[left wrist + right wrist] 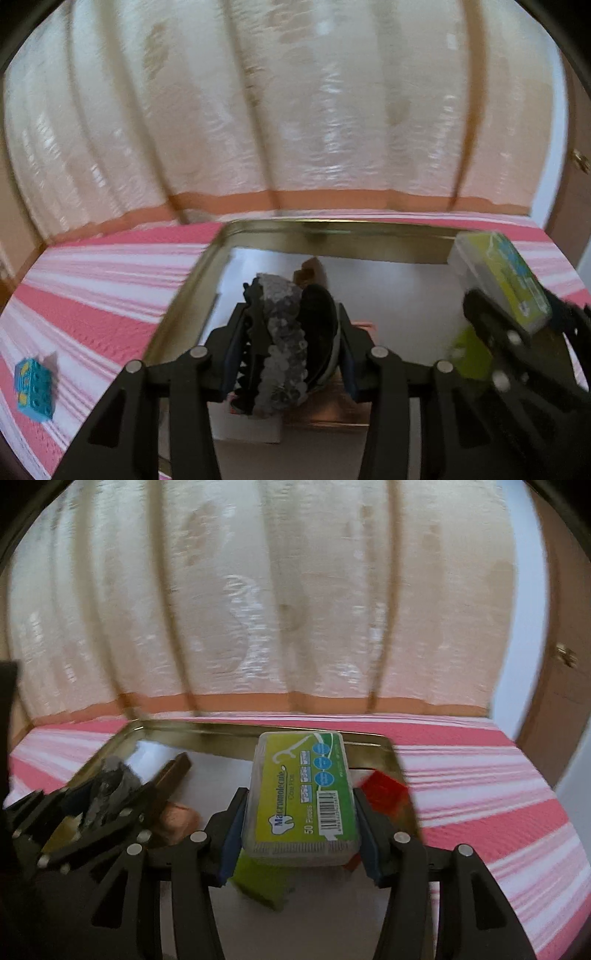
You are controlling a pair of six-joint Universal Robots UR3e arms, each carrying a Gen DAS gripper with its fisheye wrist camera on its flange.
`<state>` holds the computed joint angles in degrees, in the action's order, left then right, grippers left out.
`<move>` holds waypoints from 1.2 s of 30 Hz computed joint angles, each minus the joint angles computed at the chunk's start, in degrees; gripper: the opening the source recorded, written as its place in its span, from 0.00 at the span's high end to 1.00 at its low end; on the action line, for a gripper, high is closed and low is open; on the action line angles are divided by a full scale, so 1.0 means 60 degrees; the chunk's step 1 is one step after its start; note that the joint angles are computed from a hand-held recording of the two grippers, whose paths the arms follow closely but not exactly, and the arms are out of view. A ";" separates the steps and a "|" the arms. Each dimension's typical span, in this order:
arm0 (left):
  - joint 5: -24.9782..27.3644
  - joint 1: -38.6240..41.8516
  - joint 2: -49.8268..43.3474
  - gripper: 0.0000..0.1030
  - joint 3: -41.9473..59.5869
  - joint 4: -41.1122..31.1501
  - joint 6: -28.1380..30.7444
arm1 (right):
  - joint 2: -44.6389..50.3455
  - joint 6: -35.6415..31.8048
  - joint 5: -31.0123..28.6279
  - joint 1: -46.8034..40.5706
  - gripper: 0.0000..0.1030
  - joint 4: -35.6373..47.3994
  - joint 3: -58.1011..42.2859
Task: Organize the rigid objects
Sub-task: 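Lower the pouch and floss box into the tin and open both tools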
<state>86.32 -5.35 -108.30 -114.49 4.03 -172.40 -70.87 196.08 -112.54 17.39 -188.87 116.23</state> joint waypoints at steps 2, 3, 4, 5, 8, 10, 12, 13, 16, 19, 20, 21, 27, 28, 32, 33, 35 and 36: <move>0.0219 0.0081 0.0009 0.37 -0.0051 0.0081 0.0009 | -0.0083 -0.0240 0.0824 -0.0272 0.44 -0.0136 0.0125; 0.0401 0.0068 0.0001 0.27 -0.0135 0.0335 0.0038 | -0.0124 -0.0275 0.1087 -0.0356 0.43 -0.0286 0.0231; 0.0707 0.0009 -0.0039 0.22 -0.0209 0.0650 0.0023 | -0.0180 -0.0269 0.1333 -0.0466 0.41 -0.0437 0.0361; 0.0891 0.0002 -0.0051 0.12 -0.0285 0.0882 -0.0001 | -0.0201 -0.0252 0.1441 -0.0508 0.39 -0.0545 0.0439; 0.0915 0.0192 0.0030 0.00 -0.0591 0.1437 -0.0073 | -0.0403 0.0005 0.2046 -0.0844 0.21 -0.1208 0.0980; 0.0592 0.0369 0.0142 0.00 -0.0748 0.1425 0.0008 | -0.0578 0.0259 0.2334 -0.1039 0.18 -0.1754 0.1355; 0.0401 0.0417 0.0216 0.00 -0.0943 0.1599 0.0089 | -0.0683 0.0566 0.1936 -0.1042 0.17 -0.2651 0.1740; 0.0376 0.0411 0.0234 0.00 -0.1026 0.1749 0.0141 | -0.0731 0.0729 0.1617 -0.1011 0.16 -0.3079 0.1921; 0.0495 0.0301 0.0243 0.00 -0.1346 0.2560 0.0322 | -0.0717 0.1399 0.0175 -0.0768 0.13 -0.3825 0.2201; 0.0462 0.0342 0.0278 0.00 -0.1553 0.3030 0.0327 | -0.0749 0.1958 -0.0712 -0.0740 0.13 -0.3524 0.2176; 0.0356 0.0427 0.0339 0.00 -0.1639 0.3053 0.0323 | -0.0805 0.2079 -0.0644 -0.0847 0.13 -0.3465 0.2240; 0.0096 0.0610 0.0461 0.00 -0.1808 0.3035 0.0372 | -0.0881 0.2160 -0.0510 -0.0954 0.13 -0.3430 0.2315; -0.0819 0.1427 0.1094 0.00 -0.2704 0.3310 0.0583 | -0.0545 0.1757 -0.1310 -0.0337 0.13 -0.3328 0.1866; -0.0841 0.1457 0.1117 0.00 -0.2774 0.3355 0.0592 | -0.0425 0.1626 -0.1451 -0.0224 0.13 -0.3436 0.1808; -0.1210 0.1744 0.1331 0.00 -0.3059 0.3399 0.0644 | -0.0042 0.1332 -0.2131 0.0323 0.13 -0.3368 0.1483; -0.1257 0.1781 0.1367 0.00 -0.3115 0.3440 0.0659 | -0.0003 0.1305 -0.2220 0.0406 0.13 -0.3319 0.1429; -0.1389 0.1864 0.1426 0.00 -0.3233 0.3542 0.0694 | 0.0135 0.1264 -0.2639 0.0677 0.13 -0.3477 0.1353; -0.1492 0.1933 0.1477 0.00 -0.3306 0.3589 0.0726 | 0.0257 0.1261 -0.2850 0.0795 0.13 -0.3664 0.1311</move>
<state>77.37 6.24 -99.43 -134.32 25.57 -168.04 -69.32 203.64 -129.65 22.16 -210.86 124.10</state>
